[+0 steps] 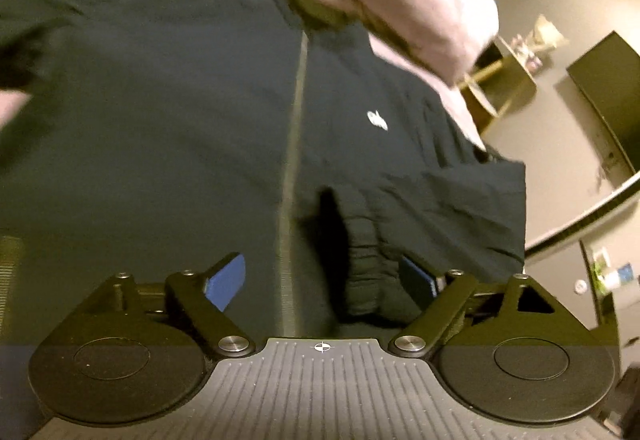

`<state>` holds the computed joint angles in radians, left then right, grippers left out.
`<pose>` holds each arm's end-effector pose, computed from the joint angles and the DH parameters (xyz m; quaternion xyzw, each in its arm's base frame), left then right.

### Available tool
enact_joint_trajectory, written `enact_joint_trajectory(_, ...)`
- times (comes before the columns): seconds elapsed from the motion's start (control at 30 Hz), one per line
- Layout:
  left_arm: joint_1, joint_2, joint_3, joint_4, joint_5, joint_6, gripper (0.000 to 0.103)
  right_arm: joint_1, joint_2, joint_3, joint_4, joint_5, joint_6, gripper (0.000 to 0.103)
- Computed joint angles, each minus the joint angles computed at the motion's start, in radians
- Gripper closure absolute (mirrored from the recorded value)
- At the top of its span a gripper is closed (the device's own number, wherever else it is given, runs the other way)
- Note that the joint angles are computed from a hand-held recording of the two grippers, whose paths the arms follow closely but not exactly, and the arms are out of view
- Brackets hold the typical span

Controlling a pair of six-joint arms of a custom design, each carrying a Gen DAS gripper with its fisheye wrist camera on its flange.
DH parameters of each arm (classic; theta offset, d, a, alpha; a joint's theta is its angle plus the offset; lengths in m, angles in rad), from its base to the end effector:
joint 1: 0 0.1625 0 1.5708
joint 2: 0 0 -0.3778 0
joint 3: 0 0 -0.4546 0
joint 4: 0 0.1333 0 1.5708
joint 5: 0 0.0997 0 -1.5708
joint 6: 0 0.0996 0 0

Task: Fold large clothes
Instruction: 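Grasp the cuff of a jacket sleeve with the left gripper, then fold the held sleeve across the jacket body and open the left gripper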

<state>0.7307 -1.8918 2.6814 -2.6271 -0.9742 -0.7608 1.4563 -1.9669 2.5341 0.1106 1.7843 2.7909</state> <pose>-0.1111 -0.3537 0.1450 -0.0015 0.9482 -0.2975 0.1116 0.0828 -0.2621 0.1281 0.0600 -0.8960 0.3956 0.1925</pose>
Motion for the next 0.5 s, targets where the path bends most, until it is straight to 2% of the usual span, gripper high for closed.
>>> enact_joint_trajectory(0.07,0.046,0.130,-0.045,-0.091,-0.027,0.008,0.023,-0.088,-0.097,0.042,0.029,-0.037,0.016,0.052)
enact_joint_trajectory(0.13,0.086,0.213,-0.077,-0.148,-0.054,0.008,0.028,-0.130,-0.139,0.054,0.051,-0.059,0.016,0.052)
enact_joint_trajectory(0.2,0.120,0.264,-0.095,-0.201,-0.086,0.006,0.044,-0.177,-0.178,0.074,0.077,-0.101,-0.003,0.053)
enact_joint_trajectory(0.23,0.125,0.276,-0.098,-0.222,-0.101,-0.001,0.049,-0.201,-0.203,0.084,0.092,-0.125,-0.016,0.054)
enact_joint_trajectory(0.27,0.132,0.291,-0.101,-0.254,-0.123,0.007,0.058,-0.213,-0.223,0.092,0.100,-0.138,-0.025,0.054)
enact_joint_trajectory(0.37,0.139,0.332,-0.118,-0.304,-0.150,0.035,0.081,-0.132,-0.164,0.067,0.066,-0.072,0.019,0.054)
enact_joint_trajectory(0.4,0.140,0.337,-0.121,-0.315,-0.152,0.044,0.089,-0.124,-0.153,0.060,0.065,-0.068,0.027,0.054)
enact_joint_trajectory(0.47,0.138,0.323,-0.126,-0.321,-0.151,0.073,0.092,-0.112,-0.145,0.053,0.066,-0.063,0.037,0.054)
enact_joint_trajectory(0.5,0.126,0.298,-0.126,-0.302,-0.125,0.096,0.092,-0.076,-0.118,0.040,0.053,-0.036,0.057,0.054)
